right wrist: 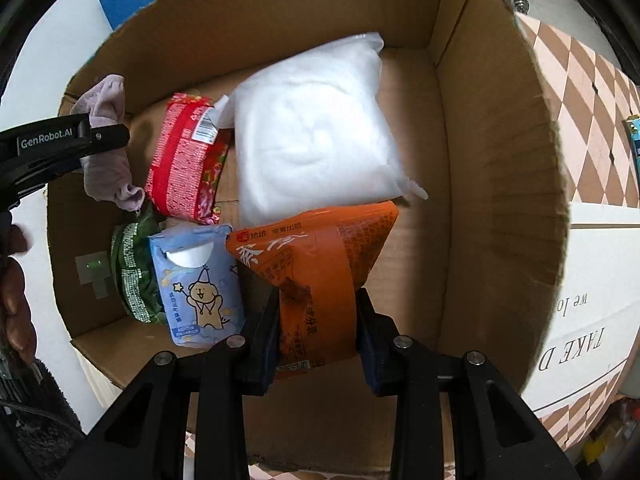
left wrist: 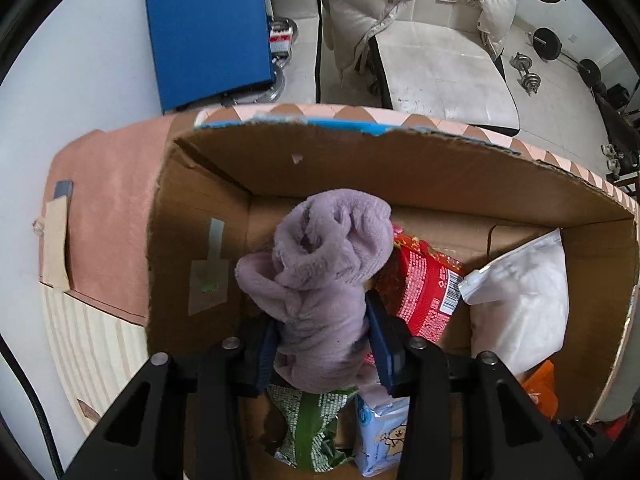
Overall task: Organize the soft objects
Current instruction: 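Lower the cloth and orange bag into the box and open both tools, then lift both tools out of the box toward the last items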
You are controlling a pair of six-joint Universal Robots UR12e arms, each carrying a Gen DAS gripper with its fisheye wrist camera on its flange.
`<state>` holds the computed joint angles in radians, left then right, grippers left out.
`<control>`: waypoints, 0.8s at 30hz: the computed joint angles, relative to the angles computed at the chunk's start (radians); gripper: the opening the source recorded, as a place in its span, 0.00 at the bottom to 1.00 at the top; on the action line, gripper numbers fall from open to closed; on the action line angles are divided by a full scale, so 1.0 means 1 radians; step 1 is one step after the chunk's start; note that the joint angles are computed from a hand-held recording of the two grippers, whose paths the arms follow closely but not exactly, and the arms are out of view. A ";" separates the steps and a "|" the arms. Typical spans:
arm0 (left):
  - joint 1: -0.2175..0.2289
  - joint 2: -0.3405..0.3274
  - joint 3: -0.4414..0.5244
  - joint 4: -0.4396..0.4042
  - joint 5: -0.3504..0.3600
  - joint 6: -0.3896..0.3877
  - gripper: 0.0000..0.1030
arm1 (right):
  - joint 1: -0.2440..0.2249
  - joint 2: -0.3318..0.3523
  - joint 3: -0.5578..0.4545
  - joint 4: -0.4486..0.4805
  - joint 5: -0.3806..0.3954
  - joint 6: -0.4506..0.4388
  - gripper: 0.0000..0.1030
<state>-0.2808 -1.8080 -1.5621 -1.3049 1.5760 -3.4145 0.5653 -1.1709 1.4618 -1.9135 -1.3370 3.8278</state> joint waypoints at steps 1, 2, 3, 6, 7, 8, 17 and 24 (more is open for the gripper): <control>0.003 0.002 -0.001 0.000 -0.012 -0.004 0.39 | -0.003 0.000 0.004 0.000 0.014 0.001 0.37; 0.005 0.005 -0.002 0.005 -0.020 -0.007 0.44 | -0.006 0.000 0.005 0.002 0.025 -0.001 0.42; 0.005 0.010 -0.007 0.017 -0.023 -0.006 0.54 | -0.007 0.000 0.004 0.010 0.027 -0.004 0.49; -0.001 0.024 -0.012 0.050 0.012 0.002 0.85 | -0.006 -0.007 0.005 -0.001 0.036 -0.022 0.76; -0.003 0.031 -0.013 0.056 0.021 0.003 0.89 | -0.003 -0.009 -0.001 0.004 0.027 -0.030 0.79; -0.003 0.040 -0.015 0.059 0.025 0.002 0.89 | 0.001 -0.011 -0.007 0.010 0.014 -0.037 0.86; -0.030 0.149 -0.076 0.158 0.073 -0.028 0.95 | 0.042 -0.066 -0.042 0.020 -0.185 -0.058 1.00; -0.092 0.249 -0.132 0.185 0.138 -0.074 1.00 | 0.072 -0.145 -0.023 0.001 -0.312 -0.059 1.00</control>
<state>-0.3725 -1.5589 -1.6940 -1.1200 1.7144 -3.4880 0.6376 -1.3161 1.4391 -1.9120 -1.6485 3.7684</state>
